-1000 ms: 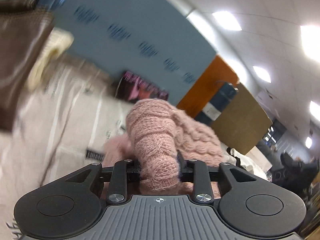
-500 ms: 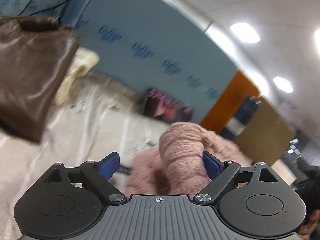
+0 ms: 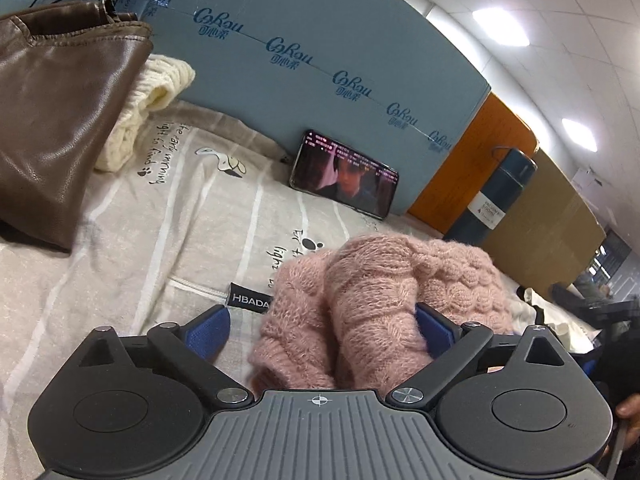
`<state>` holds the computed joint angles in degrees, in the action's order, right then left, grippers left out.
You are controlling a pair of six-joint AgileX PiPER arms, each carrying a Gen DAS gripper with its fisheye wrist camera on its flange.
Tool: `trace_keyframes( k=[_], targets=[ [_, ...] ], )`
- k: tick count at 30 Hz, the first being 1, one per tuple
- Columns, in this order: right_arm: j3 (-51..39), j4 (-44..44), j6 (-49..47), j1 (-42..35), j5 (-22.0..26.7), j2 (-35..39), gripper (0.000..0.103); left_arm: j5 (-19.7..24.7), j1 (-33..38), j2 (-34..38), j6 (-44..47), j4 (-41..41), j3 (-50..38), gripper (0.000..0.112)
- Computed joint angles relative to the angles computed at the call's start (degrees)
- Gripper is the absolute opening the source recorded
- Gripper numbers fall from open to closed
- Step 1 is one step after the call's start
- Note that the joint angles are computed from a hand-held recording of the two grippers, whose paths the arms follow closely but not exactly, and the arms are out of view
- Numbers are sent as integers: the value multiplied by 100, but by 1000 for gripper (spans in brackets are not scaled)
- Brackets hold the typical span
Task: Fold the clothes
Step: 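Roll the sweater over with the left gripper while the right gripper grasps the bundle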
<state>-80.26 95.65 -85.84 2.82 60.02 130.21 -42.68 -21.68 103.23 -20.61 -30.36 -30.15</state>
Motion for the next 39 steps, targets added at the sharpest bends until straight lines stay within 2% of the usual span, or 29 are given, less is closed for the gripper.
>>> trace_keyframes(
  k=[1, 8, 15, 19, 21, 25, 27, 28, 31, 34, 39],
  targets=[
    [-20, -68, 105, 59, -258, -14, 103, -6, 9, 0, -38, 40, 8, 99],
    [-235, -727, 239, 277, -439, 92, 103, -100, 216, 53, -692, 942, 64, 103],
    [-84, -800, -221, 415, -597, -24, 103, 60, 6, 201, -23, 700, -193, 103],
    [33, -632, -326, 432, -661, -69, 94, -110, 59, 239, -259, 904, -127, 102],
    [134, -510, -416, 439, -768, -122, 86, -174, 83, 262, -344, 1054, -104, 94],
    [459, -147, -821, 488, -1031, -303, 71, -330, 124, 291, -540, 1342, -54, 69],
    [651, 24, -1063, 496, -1088, -436, 63, -491, 38, 289, -484, 1260, -4, 62],
    [686, -24, -1044, 432, -932, -464, 57, -620, -66, 273, -388, 1140, 31, 57],
    [733, -266, -911, 182, -361, -518, 46, -1274, -322, 275, -514, 1288, 213, 56],
    [867, -416, -914, -174, 171, -607, 45, -1515, -579, 294, -531, 1440, 136, 56],
    [1238, -313, -1272, -886, 696, -811, 43, -1132, -901, 442, -254, 1633, -590, 54]
  ],
)
